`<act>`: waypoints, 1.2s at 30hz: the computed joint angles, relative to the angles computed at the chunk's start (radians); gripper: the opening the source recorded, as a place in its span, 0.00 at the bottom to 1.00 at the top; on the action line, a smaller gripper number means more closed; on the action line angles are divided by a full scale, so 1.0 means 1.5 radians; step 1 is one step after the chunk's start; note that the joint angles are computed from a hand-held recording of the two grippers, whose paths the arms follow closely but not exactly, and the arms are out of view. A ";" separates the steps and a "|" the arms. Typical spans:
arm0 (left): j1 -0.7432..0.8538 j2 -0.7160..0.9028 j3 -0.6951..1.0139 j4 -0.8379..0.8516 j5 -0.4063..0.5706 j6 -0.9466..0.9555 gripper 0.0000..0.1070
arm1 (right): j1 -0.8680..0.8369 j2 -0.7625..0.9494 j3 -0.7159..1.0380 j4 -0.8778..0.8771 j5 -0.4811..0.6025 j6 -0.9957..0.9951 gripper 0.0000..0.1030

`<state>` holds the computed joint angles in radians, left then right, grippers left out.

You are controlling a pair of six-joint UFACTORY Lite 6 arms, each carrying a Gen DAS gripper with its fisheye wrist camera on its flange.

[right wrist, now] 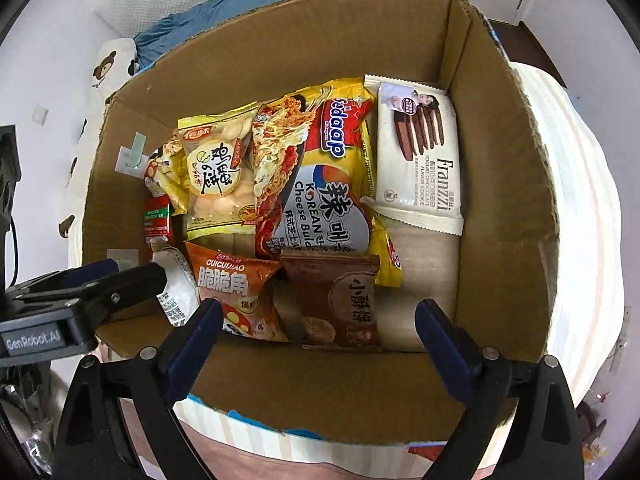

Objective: Organize snacks
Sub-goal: 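Carry both packs into the cardboard box and open both grippers, then grasp the orange snack bag with the left gripper while the right grasps the candy-ball bag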

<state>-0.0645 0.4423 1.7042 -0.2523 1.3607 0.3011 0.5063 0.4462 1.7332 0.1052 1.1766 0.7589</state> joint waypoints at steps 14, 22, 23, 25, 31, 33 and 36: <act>0.078 -0.314 -0.224 -0.019 -0.126 0.079 0.88 | 0.147 -0.134 -0.042 -0.176 0.029 0.176 0.96; 0.170 -0.478 -0.302 -0.051 -0.117 0.164 0.88 | 0.284 -0.163 0.027 -0.305 0.123 0.302 0.96; 0.184 -0.492 -0.303 -0.058 -0.108 0.175 0.88 | 0.300 -0.167 0.034 -0.313 0.132 0.314 0.96; 0.220 -0.520 -0.304 -0.078 -0.080 0.205 0.88 | 0.332 -0.179 0.041 -0.326 0.147 0.346 0.96; 0.387 -0.644 -0.380 -0.125 0.025 0.358 0.88 | 0.448 -0.254 -0.033 -0.321 0.153 0.474 0.97; 0.451 -0.684 -0.425 -0.124 0.049 0.419 0.88 | 0.493 -0.305 -0.124 -0.296 0.120 0.551 0.97; 0.590 -0.764 -0.533 -0.100 0.091 0.564 0.88 | 0.566 -0.354 -0.250 -0.246 0.054 0.631 0.97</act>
<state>0.8212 -0.7036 0.9052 -0.4021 1.4966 1.1474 1.3549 -0.0853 1.3576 -0.2642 1.2581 1.7050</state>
